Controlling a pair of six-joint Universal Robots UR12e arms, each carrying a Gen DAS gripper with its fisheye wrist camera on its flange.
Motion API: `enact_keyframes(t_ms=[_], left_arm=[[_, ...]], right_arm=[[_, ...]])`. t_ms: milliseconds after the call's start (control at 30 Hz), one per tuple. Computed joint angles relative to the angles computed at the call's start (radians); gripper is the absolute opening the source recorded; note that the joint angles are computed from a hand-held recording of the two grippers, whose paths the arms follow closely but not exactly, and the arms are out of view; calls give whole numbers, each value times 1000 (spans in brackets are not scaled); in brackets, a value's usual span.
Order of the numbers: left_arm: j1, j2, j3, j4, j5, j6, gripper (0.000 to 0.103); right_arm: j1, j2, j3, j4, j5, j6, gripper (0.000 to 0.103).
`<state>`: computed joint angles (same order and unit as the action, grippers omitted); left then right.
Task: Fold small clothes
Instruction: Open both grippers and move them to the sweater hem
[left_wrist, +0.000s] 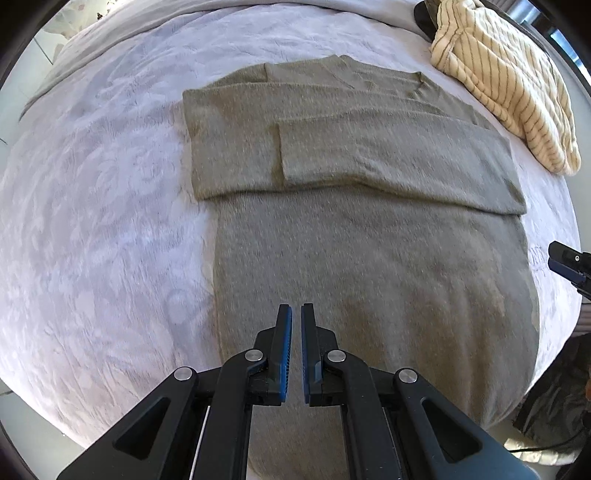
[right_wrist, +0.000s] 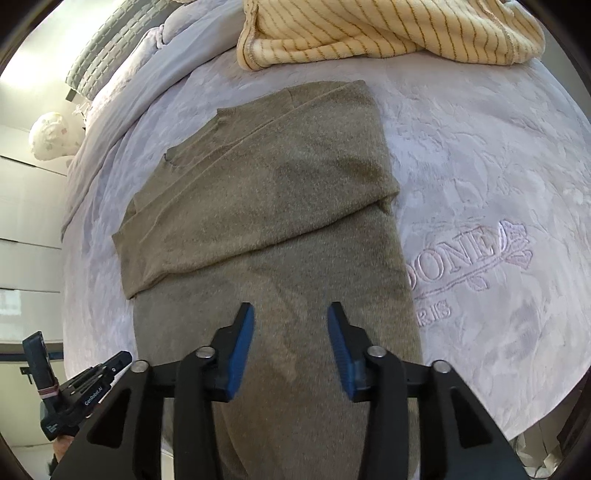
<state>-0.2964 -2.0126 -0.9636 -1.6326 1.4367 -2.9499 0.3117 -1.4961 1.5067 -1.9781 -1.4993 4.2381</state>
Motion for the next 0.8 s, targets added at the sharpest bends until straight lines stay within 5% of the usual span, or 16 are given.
enact_keyframes(t_ms=[33, 67, 100, 133, 367, 467, 567, 800], left_arm=[[2, 2, 0, -5, -5, -5, 6], [4, 4, 0, -10, -15, -13, 22], [6, 5, 0, -11, -21, -18, 50], [7, 6, 2, -14, -21, -27, 101], [3, 11, -2, 32, -12, -12, 102], [6, 5, 14, 18, -20, -15, 102], [8, 7, 18, 9, -22, -16, 102], [7, 9, 21, -15, -6, -12, 102]], right_arm=[[3, 1, -4, 6, 0, -1, 50], [4, 1, -6, 11, 0, -4, 51], [6, 2, -10, 16, 1, -5, 52], [9, 3, -12, 18, 4, -4, 56], [19, 6, -20, 25, 11, 8, 59], [24, 5, -23, 13, -2, -1, 82], [33, 1, -22, -17, -30, -10, 93], [33, -5, -12, -47, -3, -39, 94]])
